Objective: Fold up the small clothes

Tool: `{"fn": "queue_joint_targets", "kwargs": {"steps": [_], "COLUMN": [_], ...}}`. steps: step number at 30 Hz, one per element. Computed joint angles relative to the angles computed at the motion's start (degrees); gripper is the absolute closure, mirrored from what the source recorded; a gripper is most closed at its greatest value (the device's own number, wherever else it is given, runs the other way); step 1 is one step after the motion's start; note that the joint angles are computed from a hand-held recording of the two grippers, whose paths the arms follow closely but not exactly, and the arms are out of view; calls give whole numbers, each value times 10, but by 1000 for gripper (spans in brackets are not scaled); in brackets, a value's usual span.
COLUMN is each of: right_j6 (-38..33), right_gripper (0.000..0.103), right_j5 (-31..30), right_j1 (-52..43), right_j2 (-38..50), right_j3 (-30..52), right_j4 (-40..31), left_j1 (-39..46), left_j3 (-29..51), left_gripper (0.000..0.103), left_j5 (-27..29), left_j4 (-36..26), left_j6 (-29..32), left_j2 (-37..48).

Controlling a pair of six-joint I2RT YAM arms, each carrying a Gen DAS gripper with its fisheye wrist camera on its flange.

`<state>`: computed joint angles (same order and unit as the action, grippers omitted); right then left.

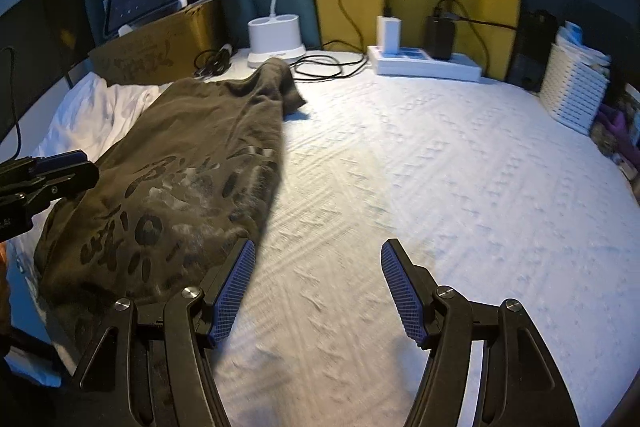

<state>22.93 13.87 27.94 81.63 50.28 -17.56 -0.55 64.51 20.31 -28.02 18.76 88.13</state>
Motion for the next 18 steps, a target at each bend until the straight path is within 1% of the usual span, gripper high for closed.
{"fn": "queue_joint_targets", "kwargs": {"steps": [2,6,8,10,13,17,18], "right_j6": [4,13,16,20,23,25,25], "right_gripper": [35,35,35,35,35,35,35], "right_j5": [7,22,29,37,50,74,84], "right_j1": [-2,-9,-13,-16,-24,-26,-24], "right_j2": [-30,-96,-126,-159,-214,-281,-296], "right_j3": [-20,-58,-73,-86,-102,-109,-108], "right_j4": [-7,-29,-41,-56,-89,-141,-153], "left_j1": [-9,-34,-47,-54,-73,-97,-101], "left_j3": [-11,-28,-36,-51,-75,-94,-93], "left_gripper": [36,35,31,31,29,21,20], "left_j5": [4,-1,-2,18,16,4,0], "left_j4": [2,0,-1,2,11,21,21], "left_j6": [-5,-16,-21,-24,-39,-61,-65], "left_j2": [-17,-47,-62,-85,-123,-168,-173]}}
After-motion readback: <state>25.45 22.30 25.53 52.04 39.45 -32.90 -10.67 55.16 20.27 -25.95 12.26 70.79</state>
